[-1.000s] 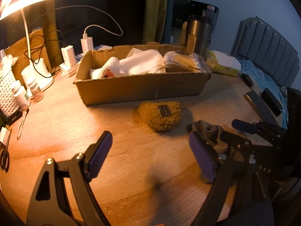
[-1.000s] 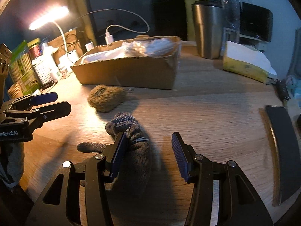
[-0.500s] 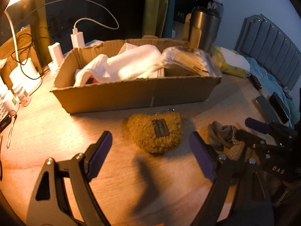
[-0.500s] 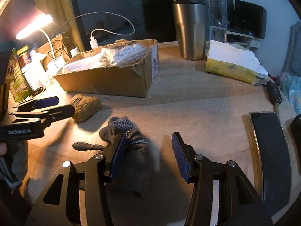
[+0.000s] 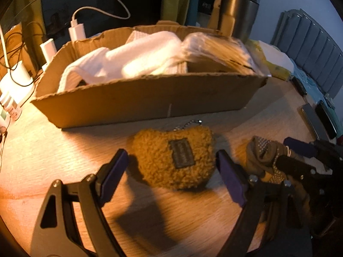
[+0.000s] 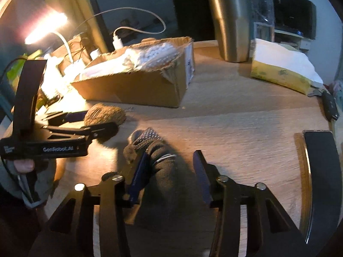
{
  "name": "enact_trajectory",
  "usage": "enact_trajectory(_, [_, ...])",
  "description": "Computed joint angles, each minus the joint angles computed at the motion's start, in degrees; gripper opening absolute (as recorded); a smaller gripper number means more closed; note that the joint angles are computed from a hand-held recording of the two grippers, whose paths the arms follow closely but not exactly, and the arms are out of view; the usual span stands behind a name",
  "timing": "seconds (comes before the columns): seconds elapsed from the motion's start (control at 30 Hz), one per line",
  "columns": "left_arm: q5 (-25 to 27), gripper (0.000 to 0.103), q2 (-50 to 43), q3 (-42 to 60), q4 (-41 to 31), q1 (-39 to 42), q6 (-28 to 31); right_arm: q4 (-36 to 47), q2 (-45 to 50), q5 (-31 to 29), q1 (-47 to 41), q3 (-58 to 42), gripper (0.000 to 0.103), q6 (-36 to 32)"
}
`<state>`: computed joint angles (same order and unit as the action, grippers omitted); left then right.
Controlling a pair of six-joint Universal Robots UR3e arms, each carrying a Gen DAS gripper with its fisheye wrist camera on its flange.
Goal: Organize soft objects
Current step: 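Lower the right tool onto the dark gray knit glove and close it, then grasp the brown fuzzy pouch with the left tool while the right tool holds the glove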
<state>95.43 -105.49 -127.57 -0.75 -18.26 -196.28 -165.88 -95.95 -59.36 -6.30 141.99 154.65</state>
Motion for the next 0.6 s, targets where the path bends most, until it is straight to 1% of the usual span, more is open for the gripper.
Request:
enact_trajectory(0.03, [-0.2,0.084,-0.1,-0.1,0.4,0.0,0.3,0.1,0.0,-0.2,0.4,0.0,0.04,-0.2])
enact_trajectory(0.07, [-0.7,0.082,0.0,-0.5,0.9,0.2,0.5,0.2,0.0,-0.1,0.7,0.0,0.035,-0.3])
enact_trajectory(0.1, [-0.5,0.074,-0.2,-0.3,1.2,0.0,0.5,0.3,0.0,0.1,0.8,0.0,0.029,-0.4])
enact_trajectory(0.13, [-0.3,0.068,-0.2,-0.3,1.2,-0.2,0.6,0.2,-0.1,-0.1,1.3,0.0,0.029,-0.1])
enact_trajectory(0.23, [-1.2,0.061,0.9,-1.5,1.7,0.0,1.3,-0.8,0.1,-1.3,2.3,0.1,0.029,1.5])
enact_trajectory(0.33, [-2.0,0.058,2.9,-3.7,2.8,0.5,1.9,-1.7,-0.3,-2.0,3.0,0.4,0.027,2.9])
enact_trajectory(0.6, [-3.7,0.058,10.5,-10.6,4.9,2.6,3.2,-2.3,-1.4,-3.9,8.7,-1.4,0.026,6.3])
